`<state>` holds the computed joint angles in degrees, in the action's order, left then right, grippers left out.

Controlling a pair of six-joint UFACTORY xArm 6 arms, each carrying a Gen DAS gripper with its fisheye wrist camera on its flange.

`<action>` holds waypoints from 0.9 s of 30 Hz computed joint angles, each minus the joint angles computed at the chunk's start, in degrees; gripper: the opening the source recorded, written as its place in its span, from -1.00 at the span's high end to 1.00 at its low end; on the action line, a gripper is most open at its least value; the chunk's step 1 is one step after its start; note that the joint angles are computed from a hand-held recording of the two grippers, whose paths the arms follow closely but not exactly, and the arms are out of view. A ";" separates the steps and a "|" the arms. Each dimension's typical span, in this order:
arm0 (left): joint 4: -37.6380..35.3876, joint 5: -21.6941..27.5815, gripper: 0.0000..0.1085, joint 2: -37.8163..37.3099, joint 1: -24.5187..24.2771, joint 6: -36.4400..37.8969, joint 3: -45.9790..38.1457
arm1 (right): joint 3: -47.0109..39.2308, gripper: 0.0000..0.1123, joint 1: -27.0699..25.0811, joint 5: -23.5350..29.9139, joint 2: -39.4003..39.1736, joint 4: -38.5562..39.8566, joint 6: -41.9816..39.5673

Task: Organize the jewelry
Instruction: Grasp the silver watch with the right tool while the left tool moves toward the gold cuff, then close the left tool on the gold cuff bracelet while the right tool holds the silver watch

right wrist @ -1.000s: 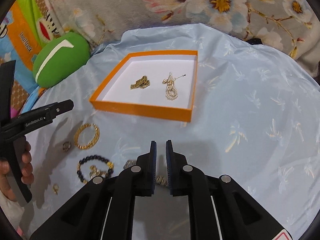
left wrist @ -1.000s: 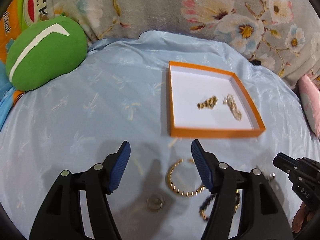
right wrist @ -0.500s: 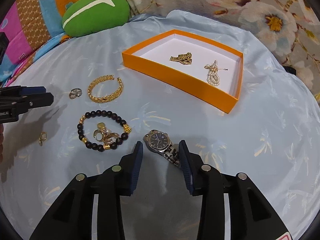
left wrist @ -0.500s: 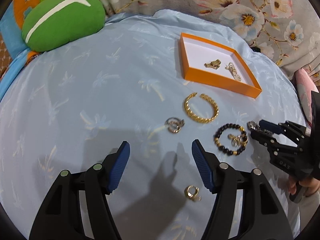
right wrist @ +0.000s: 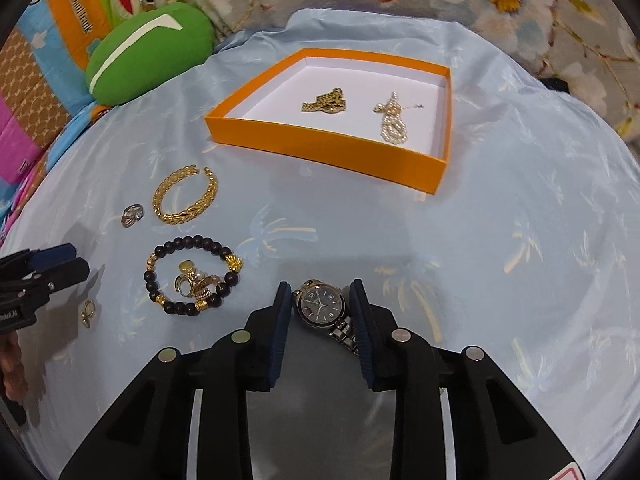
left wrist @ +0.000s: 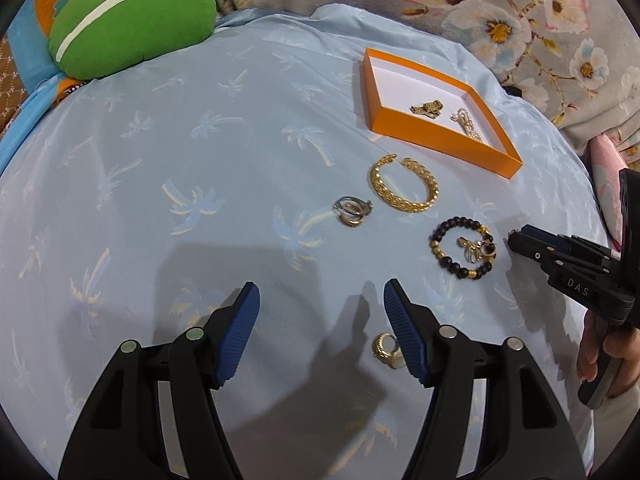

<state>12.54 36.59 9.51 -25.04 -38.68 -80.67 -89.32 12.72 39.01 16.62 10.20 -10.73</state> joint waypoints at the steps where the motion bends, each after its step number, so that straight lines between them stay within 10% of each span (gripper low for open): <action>1: -0.18 -0.16 -0.15 -0.15 -0.21 0.14 0.24 | 0.92 0.50 -0.06 0.21 -0.83 -0.70 2.11; 8: 0.69 -0.62 -0.15 -0.92 -1.51 -0.27 1.48 | 6.27 0.55 -0.68 2.89 -6.05 1.74 11.72; 27: -0.09 -0.21 -0.28 6.72 -0.98 1.63 -10.24 | 12.58 0.58 0.79 -3.45 -9.31 -2.08 4.43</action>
